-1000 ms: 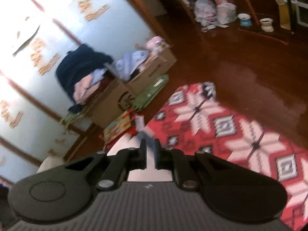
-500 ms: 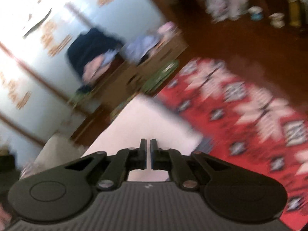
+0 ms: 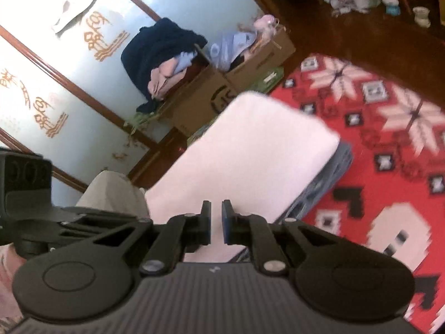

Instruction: Fold clothes

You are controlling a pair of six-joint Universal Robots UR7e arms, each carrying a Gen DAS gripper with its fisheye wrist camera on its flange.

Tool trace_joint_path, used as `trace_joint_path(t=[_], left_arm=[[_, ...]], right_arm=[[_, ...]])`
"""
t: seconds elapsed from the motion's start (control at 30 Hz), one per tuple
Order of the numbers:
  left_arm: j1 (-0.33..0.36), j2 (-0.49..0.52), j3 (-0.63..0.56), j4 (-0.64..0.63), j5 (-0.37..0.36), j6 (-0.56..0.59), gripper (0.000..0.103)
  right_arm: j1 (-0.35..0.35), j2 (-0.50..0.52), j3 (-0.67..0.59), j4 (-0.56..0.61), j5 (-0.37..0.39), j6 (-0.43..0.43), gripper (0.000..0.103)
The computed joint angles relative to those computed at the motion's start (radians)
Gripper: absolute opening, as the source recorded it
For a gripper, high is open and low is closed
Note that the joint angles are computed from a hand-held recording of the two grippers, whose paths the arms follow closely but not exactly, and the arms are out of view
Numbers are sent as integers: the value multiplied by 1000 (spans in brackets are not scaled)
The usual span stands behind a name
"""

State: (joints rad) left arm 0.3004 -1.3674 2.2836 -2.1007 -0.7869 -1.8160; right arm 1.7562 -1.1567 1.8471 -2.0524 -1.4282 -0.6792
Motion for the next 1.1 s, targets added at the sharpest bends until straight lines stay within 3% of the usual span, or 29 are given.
trace_joint_path(t=[0.07,0.23,0.27,0.5,0.53,0.57,0.63,0.73,1.0,1.03,1.1], left_arm=[[-15,-2,3,31,-14,-50,6],[-56,-30,4,113,-44,-164,6],[-61,-31,0,126,-51,-171,6],[-109,-46,-20,192,-48,-161,7],[-118,-46,-20,197,-39,-154,8],[-126,-47,-20,207,-30,-148,10],[-146,-48,-20,242,-9,-143,24],[-180,-58,1,271,18,-146,31],[-314,-64,56,384,34,-222,46],[-335,-59,54,411,33,-241,50],[-376,-48,49,465,31,-278,61]], right_arm=[[-7,20,-17,-29,0,0,2],[-21,106,-92,-167,-12,26,2],[-22,120,-100,-208,-23,37,10],[-29,137,-139,-310,-35,59,12],[-25,121,-122,-320,-39,55,15],[-22,103,-102,-331,-44,52,25],[-12,56,-50,-355,-55,52,28],[3,-19,39,-398,-74,55,32],[2,-271,342,-573,-73,14,72],[4,-305,380,-597,-83,19,78],[8,-393,465,-642,-100,41,81]])
